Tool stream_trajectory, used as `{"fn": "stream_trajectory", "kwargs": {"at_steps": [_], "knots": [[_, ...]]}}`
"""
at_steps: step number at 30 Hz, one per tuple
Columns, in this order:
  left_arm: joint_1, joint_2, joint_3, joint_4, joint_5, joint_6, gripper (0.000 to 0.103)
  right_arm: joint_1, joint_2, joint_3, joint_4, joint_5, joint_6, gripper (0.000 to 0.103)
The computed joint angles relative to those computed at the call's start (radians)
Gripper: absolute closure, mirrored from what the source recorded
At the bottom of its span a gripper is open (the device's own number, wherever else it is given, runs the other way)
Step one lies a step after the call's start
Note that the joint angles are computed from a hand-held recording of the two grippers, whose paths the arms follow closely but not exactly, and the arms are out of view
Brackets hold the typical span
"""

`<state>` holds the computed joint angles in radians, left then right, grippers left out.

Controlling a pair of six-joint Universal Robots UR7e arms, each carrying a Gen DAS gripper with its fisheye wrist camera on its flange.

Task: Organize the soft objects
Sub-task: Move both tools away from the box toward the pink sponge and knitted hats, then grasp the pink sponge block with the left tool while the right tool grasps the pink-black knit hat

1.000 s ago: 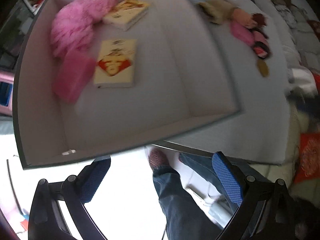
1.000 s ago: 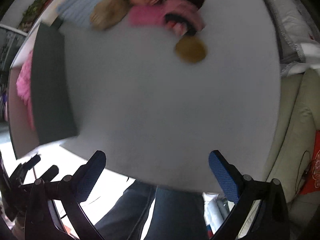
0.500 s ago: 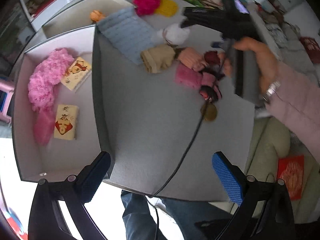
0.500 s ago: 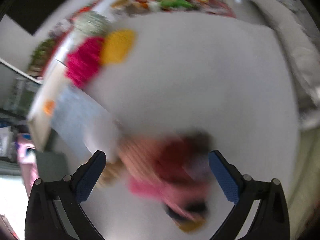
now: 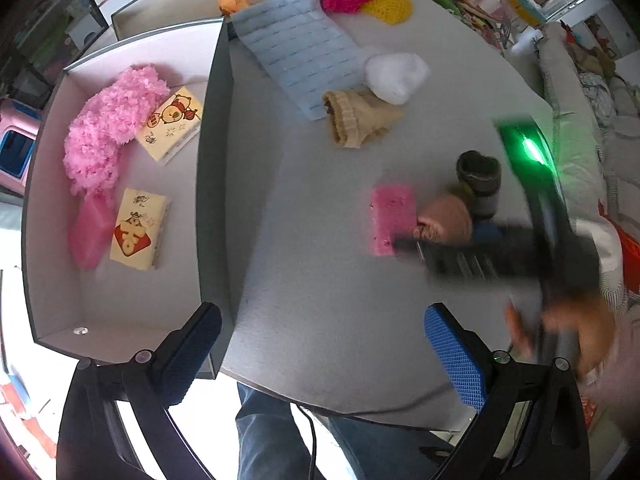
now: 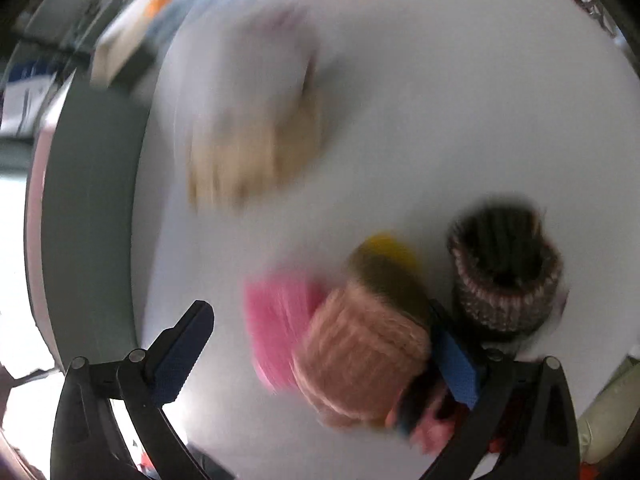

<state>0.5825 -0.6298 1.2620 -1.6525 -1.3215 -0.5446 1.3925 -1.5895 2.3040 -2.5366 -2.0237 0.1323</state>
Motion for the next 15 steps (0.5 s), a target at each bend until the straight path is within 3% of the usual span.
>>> {"fn": "stream_trajectory", "kwargs": {"at_steps": [3,8,11,15], "knots": [[0.005,0.020,-0.026,0.020,0.013,0.001,0.001,-0.010,-0.093,0.082,0.038,0.099,0.013,0.000],[-0.012,0.073,-0.061,0.024,0.036,0.037,0.001,-0.059,-0.359,0.235,-0.146,0.236,0.085,0.000],[-0.032,0.125,-0.093,0.043,0.049,0.057,0.001,-0.055,-0.462,0.272,-0.174,0.152,0.183,0.000],[-0.040,0.180,-0.121,0.017,0.059,0.079,0.001,-0.095,-0.601,0.287,-0.026,0.012,0.297,0.000]]}}
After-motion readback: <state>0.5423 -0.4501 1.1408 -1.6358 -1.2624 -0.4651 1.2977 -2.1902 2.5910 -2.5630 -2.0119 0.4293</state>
